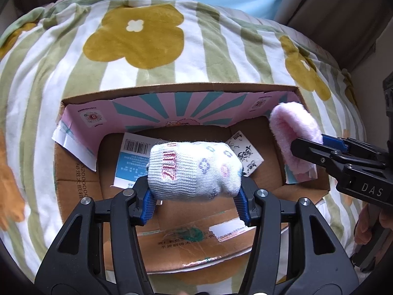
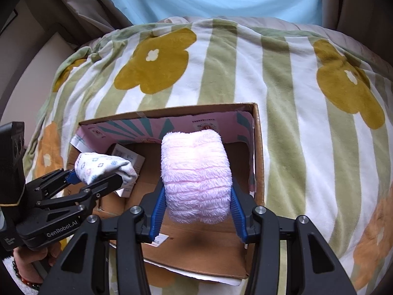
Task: Organize objects
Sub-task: 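Lower sock bundle and pink roll into the box and open both tools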
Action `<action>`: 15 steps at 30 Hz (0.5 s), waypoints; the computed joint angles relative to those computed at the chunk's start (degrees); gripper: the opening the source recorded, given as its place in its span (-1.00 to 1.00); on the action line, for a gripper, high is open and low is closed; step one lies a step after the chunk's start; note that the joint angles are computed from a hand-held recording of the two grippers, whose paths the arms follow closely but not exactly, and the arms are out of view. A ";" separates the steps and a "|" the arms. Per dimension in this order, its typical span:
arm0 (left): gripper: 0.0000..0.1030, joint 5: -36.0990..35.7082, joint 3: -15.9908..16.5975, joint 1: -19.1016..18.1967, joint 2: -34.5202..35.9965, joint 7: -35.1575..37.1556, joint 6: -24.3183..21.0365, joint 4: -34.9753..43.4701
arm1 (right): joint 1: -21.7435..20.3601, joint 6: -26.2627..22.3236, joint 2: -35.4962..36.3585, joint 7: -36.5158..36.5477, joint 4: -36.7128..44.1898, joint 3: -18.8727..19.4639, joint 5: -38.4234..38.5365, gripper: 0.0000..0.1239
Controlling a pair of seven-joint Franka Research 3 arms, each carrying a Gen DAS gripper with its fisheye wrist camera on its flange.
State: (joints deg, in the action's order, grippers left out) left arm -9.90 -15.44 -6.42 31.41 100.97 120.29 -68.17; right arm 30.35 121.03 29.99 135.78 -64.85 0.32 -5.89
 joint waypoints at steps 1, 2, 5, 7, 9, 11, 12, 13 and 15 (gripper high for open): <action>0.57 0.11 0.07 -0.03 -0.51 -0.12 0.53 -0.53 | -0.49 1.12 -0.34 0.21 -0.65 0.34 1.13 -0.12; 0.94 0.37 0.21 -0.11 -0.99 -0.32 1.03 -0.94 | -0.89 2.10 -0.72 0.67 -1.35 0.55 2.14 -0.02; 1.00 -0.66 -0.08 0.66 -2.43 0.32 2.74 -2.80 | -1.03 3.35 -1.81 2.22 -2.58 0.41 2.77 0.30; 1.00 -0.71 0.19 0.92 -3.10 0.04 2.99 -3.34 | -0.86 4.68 -3.03 3.24 -4.10 0.20 2.24 0.30; 1.00 -1.55 0.18 1.65 -3.80 0.14 2.99 -3.99 | -0.77 4.62 -3.54 3.45 -4.35 0.27 1.74 0.30; 1.00 -2.15 0.25 2.26 -4.73 0.48 3.23 -4.83 | -0.37 4.41 -3.95 3.72 -4.52 0.17 0.63 0.30; 1.00 -2.34 0.31 2.51 -5.18 0.76 3.37 -5.31 | -0.24 4.54 -4.16 3.88 -4.76 0.14 0.17 0.30; 1.00 -2.52 0.37 2.69 -5.73 1.01 3.84 -6.01 | -0.12 4.52 -4.26 4.07 -4.81 0.14 -0.22 0.30; 1.00 -2.59 0.58 3.01 -7.35 1.63 4.89 -7.95 | 0.06 4.37 -4.49 4.45 -5.02 0.15 -0.82 0.30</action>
State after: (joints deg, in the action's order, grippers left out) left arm -12.50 -14.85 -3.41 24.06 102.60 125.18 -76.12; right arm 30.41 125.40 25.51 140.23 -69.86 0.48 -6.71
